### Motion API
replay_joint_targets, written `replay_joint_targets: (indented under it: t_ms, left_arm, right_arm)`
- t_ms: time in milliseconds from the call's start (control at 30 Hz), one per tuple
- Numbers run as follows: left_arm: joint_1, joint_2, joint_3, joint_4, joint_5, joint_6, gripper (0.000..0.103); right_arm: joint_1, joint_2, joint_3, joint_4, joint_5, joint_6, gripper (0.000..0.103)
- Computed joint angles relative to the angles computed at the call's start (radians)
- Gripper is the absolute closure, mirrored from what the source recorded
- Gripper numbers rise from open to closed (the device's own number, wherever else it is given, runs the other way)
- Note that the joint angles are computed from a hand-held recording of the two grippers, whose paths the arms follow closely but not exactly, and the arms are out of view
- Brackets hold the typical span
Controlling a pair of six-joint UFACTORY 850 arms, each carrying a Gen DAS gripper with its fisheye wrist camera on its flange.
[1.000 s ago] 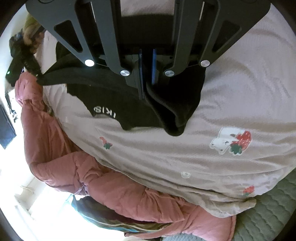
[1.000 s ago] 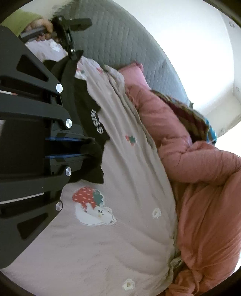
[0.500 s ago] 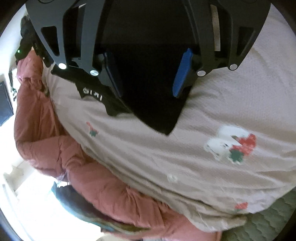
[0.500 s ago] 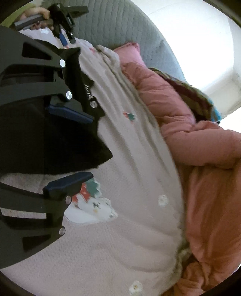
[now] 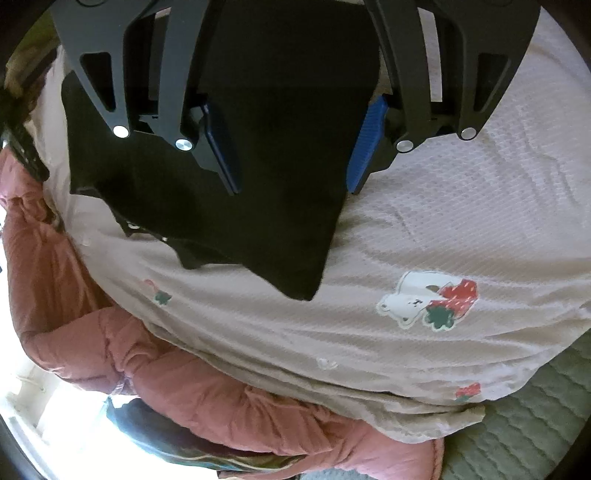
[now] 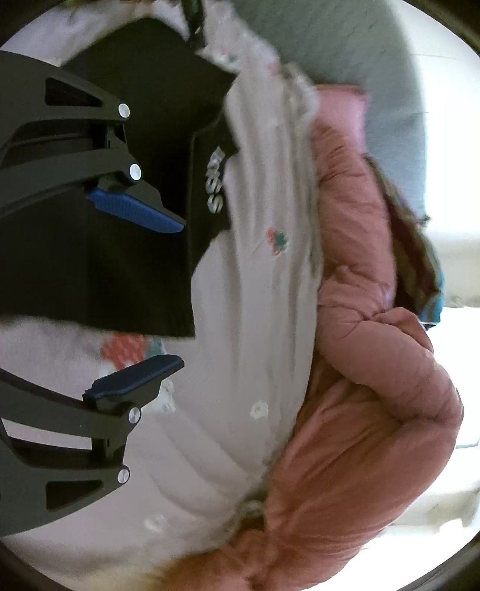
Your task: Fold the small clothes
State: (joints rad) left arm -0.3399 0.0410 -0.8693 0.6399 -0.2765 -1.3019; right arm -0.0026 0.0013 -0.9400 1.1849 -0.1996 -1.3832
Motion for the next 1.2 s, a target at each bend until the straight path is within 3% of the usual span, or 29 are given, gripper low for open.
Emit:
replay_joint_targets:
  t_ms: [100, 300, 433, 600, 767, 800, 833, 867, 1000, 1200]
  left_arm:
    - [0.009, -0.008, -0.007, -0.027, -0.012, 0.020, 0.050]
    - [0.018, -0.032, -0.042, -0.111, -0.031, 0.142, 0.048]
    - [0.048, -0.078, -0.081, -0.235, -0.001, 0.283, 0.045]
    - [0.068, -0.145, -0.144, -0.330, -0.031, 0.408, 0.044]
    - [0.078, -0.189, -0.179, -0.354, -0.034, 0.441, 0.044]
    - [0.079, -0.197, -0.184, -0.365, -0.026, 0.457, 0.049]
    - [0.080, -0.202, -0.185, -0.376, -0.018, 0.476, 0.063]
    - [0.077, -0.206, -0.186, -0.365, -0.012, 0.474, 0.070]
    - [0.050, -0.201, -0.169, -0.201, -0.003, 0.347, 0.087]
    - [0.035, -0.152, -0.146, -0.059, 0.013, 0.238, 0.093]
  right_arm:
    - [-0.012, -0.048, -0.060, -0.115, -0.039, 0.119, 0.035]
    - [-0.055, -0.112, -0.055, 0.090, -0.104, -0.066, 0.035]
    - [-0.072, -0.128, -0.053, 0.129, -0.134, -0.114, 0.035]
    - [-0.086, -0.152, -0.062, 0.175, -0.188, -0.155, 0.036]
    - [-0.090, -0.197, -0.099, 0.117, -0.224, -0.080, 0.048]
    - [-0.089, -0.200, -0.099, 0.119, -0.231, -0.081, 0.052]
    - [-0.089, -0.204, -0.099, 0.123, -0.240, -0.086, 0.061]
    - [-0.089, -0.210, -0.102, 0.120, -0.244, -0.082, 0.067]
    - [-0.091, -0.214, -0.101, 0.138, -0.239, -0.088, 0.084]
    - [-0.116, -0.192, -0.076, 0.239, -0.277, -0.174, 0.095]
